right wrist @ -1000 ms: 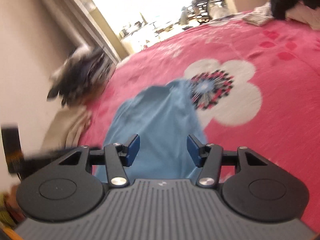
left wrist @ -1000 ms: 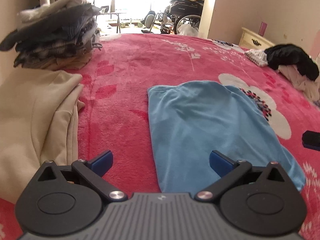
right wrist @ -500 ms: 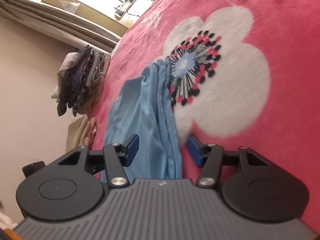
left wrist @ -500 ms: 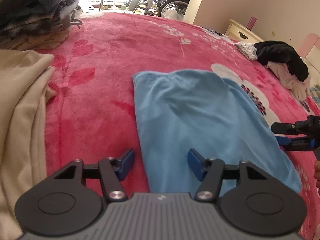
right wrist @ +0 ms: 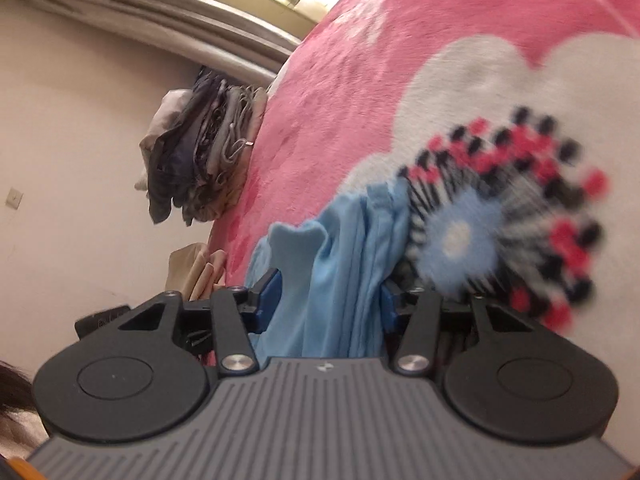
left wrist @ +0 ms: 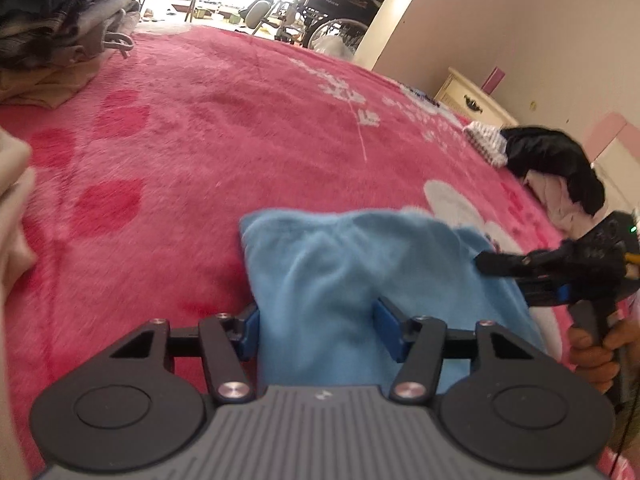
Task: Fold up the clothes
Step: 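Grasp the folded shirt end with the left gripper while the right gripper grasps beside it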
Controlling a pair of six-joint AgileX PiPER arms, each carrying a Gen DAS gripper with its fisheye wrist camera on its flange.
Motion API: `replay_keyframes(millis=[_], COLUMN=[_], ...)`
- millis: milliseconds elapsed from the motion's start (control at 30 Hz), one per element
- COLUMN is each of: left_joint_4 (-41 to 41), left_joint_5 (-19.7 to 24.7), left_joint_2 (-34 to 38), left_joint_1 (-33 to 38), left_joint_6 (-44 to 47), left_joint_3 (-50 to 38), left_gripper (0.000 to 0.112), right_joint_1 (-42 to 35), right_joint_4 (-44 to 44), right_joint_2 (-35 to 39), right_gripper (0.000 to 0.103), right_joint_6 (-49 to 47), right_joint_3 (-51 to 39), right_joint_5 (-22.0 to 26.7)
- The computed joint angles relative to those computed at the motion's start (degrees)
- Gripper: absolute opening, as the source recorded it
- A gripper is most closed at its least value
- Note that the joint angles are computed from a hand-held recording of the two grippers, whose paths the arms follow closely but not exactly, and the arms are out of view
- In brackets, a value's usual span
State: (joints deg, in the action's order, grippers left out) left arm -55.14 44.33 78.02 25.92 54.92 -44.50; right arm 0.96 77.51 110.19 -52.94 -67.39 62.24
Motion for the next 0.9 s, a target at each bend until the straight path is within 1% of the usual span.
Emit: replay_keyframes(millis=[133, 200, 267, 300, 367, 400, 433, 533, 567, 633, 733, 833, 900], left_joint_4=[-6.9, -9.5, -10.7, -10.9, -10.9, -11.0, -11.2, -11.3, -11.5, -12.1, -12.1, -11.6, -11.1], left_joint_5=[-0.6, -1.2, -2.9, -3.3, -3.7, -2.8, -1.8, -4.4, -4.4, -3.4, -0.5, 3.6, 7.6], left_joint_2=[3.7, 4.6, 4.4, 4.1, 3.7, 3.5, 3.2, 0.1, -0.9, -3.3, -7.6, -12.8, -16.6], left_joint_1=[-0.1, -0.4, -1.4, -1.7, -2.0, -1.7, -1.4, -3.2, -3.2, -2.4, -0.2, 2.9, 5.8], left_joint_6=[7.2, 9.8, 10.9, 11.0, 10.9, 10.7, 10.6, 10.4, 10.3, 10.1, 8.9, 8.0, 6.8], left_joint_3=[-0.5, -0.2, 0.4, 0.5, 0.7, 0.7, 0.7, 2.1, 2.4, 2.8, 2.8, 2.9, 2.5], left_gripper=[0.058, 0.058, 0.052, 0.047, 0.033, 0.021, 0.018, 0.016, 0.016, 0.016, 0.016, 0.016, 0.016], right_joint_1=[1.4, 2.0, 2.8, 3.1, 3.7, 4.0, 4.4, 4.7, 4.8, 4.9, 5.2, 5.6, 6.0], right_joint_4=[-0.7, -1.2, -1.4, -1.4, -1.5, -1.2, -0.9, 1.3, 1.5, 1.9, 2.7, 3.1, 3.1], right_joint_2=[4.7, 6.4, 7.1, 6.5, 5.2, 4.1, 3.0, -0.8, -2.3, -5.3, -10.9, -17.6, -22.2], right_gripper=[0.024, 0.017, 0.016, 0.017, 0.017, 0.016, 0.016, 0.015, 0.015, 0.014, 0.014, 0.014, 0.014], right_joint_6=[1.0, 1.5, 1.4, 1.1, 0.4, -0.2, -0.7, -2.7, -3.1, -3.8, -4.8, -5.3, -5.3], right_joint_3=[-5.9, -7.9, -9.2, -8.8, -8.1, -7.3, -6.5, -3.5, -2.5, -0.6, 2.8, 6.5, 8.7], right_joint_5=[1.6, 2.1, 2.0, 1.4, 0.2, -0.7, -1.5, -3.4, -4.0, -5.2, -7.1, -9.1, -10.5])
